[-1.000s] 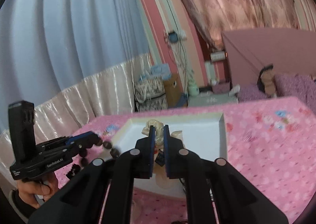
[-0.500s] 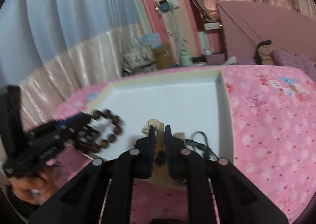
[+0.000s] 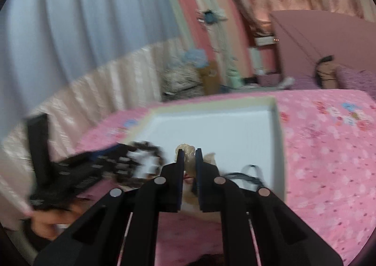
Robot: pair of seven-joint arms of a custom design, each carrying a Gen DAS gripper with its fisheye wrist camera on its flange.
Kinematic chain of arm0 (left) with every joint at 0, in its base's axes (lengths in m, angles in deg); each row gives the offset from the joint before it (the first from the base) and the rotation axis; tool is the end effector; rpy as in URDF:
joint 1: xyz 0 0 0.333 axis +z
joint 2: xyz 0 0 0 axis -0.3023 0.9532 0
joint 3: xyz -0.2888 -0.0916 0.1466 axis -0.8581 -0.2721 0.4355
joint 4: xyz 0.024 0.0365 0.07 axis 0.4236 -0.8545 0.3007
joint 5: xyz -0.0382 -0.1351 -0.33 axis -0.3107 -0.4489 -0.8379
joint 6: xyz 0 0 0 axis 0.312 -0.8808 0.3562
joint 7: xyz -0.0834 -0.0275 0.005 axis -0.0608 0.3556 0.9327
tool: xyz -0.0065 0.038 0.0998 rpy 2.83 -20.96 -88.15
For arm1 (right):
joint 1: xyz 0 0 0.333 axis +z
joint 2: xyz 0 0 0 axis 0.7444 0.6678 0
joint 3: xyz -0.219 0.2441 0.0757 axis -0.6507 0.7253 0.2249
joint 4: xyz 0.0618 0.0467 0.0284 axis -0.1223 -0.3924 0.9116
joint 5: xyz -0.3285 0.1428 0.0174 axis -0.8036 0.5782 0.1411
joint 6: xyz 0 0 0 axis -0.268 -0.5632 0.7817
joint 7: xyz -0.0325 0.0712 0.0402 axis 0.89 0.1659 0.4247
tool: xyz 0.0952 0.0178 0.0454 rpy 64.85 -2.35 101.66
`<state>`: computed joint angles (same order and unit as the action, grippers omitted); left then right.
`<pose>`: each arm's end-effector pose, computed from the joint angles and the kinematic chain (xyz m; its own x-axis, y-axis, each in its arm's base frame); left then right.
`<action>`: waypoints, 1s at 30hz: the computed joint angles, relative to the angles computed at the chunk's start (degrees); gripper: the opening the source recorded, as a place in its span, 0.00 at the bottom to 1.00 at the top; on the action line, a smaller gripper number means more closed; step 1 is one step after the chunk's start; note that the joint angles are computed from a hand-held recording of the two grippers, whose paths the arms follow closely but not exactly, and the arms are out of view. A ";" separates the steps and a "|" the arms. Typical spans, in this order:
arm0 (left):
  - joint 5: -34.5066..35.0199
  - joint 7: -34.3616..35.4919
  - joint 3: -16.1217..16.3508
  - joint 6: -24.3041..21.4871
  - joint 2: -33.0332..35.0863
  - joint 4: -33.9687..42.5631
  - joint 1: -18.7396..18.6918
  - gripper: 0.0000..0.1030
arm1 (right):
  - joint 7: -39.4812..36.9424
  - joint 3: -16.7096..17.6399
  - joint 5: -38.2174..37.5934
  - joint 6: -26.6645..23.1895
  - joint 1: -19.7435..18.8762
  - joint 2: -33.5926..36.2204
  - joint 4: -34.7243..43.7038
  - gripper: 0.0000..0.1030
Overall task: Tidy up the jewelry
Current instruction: 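Carry both bracelets into the white tray while both grippers open to release them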
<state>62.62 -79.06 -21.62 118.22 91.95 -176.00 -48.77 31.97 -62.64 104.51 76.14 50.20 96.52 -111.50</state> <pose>0.5927 -0.3841 0.4605 0.2251 -0.9719 0.0684 -0.5099 -0.1773 -0.8418 0.6487 0.1108 0.4700 0.7105 -0.5553 -0.4323 -0.5196 0.0005 -0.8544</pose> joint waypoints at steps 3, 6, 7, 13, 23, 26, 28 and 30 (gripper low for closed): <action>1.21 -0.38 -0.05 0.16 -0.98 -0.50 -0.44 0.16 | -4.55 -0.18 2.47 -2.28 -0.69 -3.30 -3.53 0.09; 2.35 -1.15 -0.30 0.97 -1.80 -1.00 -0.28 0.14 | -5.99 -0.86 4.20 -0.74 0.41 -3.92 -4.30 0.09; 2.72 -1.13 -0.41 1.13 -1.93 -1.02 -0.22 0.12 | -5.89 -1.09 3.82 -1.11 0.59 -3.80 -4.20 0.09; -2.23 2.97 -1.64 1.08 -0.69 -0.12 1.60 0.12 | -7.65 -1.80 4.52 -0.86 1.11 -4.43 -5.03 0.09; -1.81 4.55 -1.80 9.47 -0.85 0.24 0.04 0.58 | -8.75 -2.10 6.88 -3.47 1.05 -4.95 -5.72 0.09; -0.35 4.72 -1.05 9.14 -1.13 -0.55 -2.15 0.59 | -8.02 -2.33 7.26 -3.74 1.03 -4.62 -5.41 0.09; -0.05 5.27 -1.07 8.76 -0.40 0.19 -2.81 0.58 | -7.55 -2.38 7.18 -4.38 0.84 -4.51 -5.31 0.09; -0.33 6.99 -0.96 8.18 0.55 1.33 -3.37 0.58 | -7.70 -2.38 7.45 -4.75 0.73 -4.70 -5.52 0.09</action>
